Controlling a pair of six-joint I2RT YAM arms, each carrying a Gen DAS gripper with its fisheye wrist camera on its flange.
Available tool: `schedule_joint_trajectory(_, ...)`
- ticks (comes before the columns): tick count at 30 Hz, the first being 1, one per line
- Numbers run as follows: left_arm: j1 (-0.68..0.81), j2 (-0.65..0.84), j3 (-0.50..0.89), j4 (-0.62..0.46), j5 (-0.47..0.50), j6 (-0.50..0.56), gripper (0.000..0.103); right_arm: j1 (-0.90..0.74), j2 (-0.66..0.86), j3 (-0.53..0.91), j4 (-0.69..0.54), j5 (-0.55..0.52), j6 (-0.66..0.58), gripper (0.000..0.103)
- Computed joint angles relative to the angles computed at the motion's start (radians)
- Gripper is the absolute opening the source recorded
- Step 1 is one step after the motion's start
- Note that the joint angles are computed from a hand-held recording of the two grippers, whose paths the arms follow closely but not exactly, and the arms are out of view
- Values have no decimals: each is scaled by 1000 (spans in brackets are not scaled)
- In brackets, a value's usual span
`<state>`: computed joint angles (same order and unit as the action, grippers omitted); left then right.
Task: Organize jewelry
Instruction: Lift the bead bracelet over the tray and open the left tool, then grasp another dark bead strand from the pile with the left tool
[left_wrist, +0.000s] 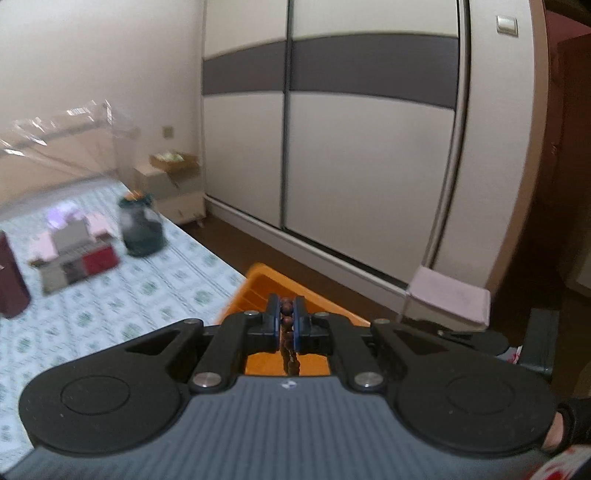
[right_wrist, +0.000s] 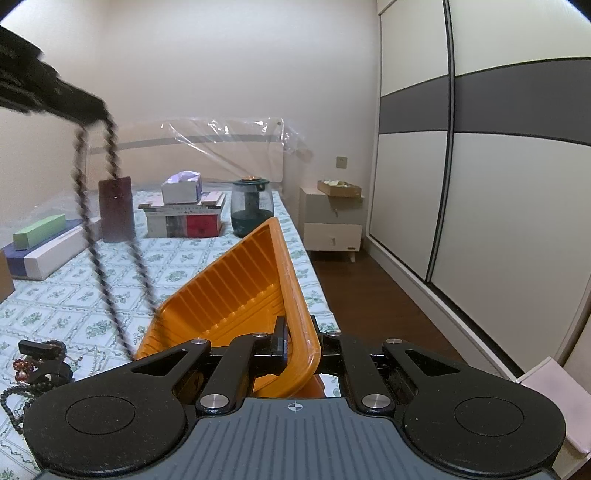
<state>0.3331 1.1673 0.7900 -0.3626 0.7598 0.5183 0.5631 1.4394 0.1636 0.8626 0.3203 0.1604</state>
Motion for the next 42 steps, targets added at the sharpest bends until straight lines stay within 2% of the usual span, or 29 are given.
schedule_joint_trajectory(9,-173,220,-39,152,-157,-49,6,-10,11,11,-5,-13,5,8)
schedule_joint_trajectory(14,-192,302,-20,185,-198,-54,7,-15,22,25,-12,-17,7,8)
schedule_joint_trajectory(17,-180,308,-21,204,-208,-60,11,-15,25,28,-14,-17,8,8)
schedule_joint_trajectory(26,27,238,-75,191,-143,11,22,-7,39,38,-16,-8,15,8)
schedule_joint_trajectory(28,106,224,-105,199,-108,33,28,-7,43,41,-15,-8,16,8)
schedule_joint_trajectory(35,363,213,-196,246,-41,127,28,-10,53,41,-4,-15,16,8)
schedule_joint_trajectory(38,450,242,-217,278,-49,147,28,-14,58,39,2,-18,17,8)
schedule_joint_trajectory(42,562,287,-249,317,-73,224,28,-10,54,39,0,-15,19,8)
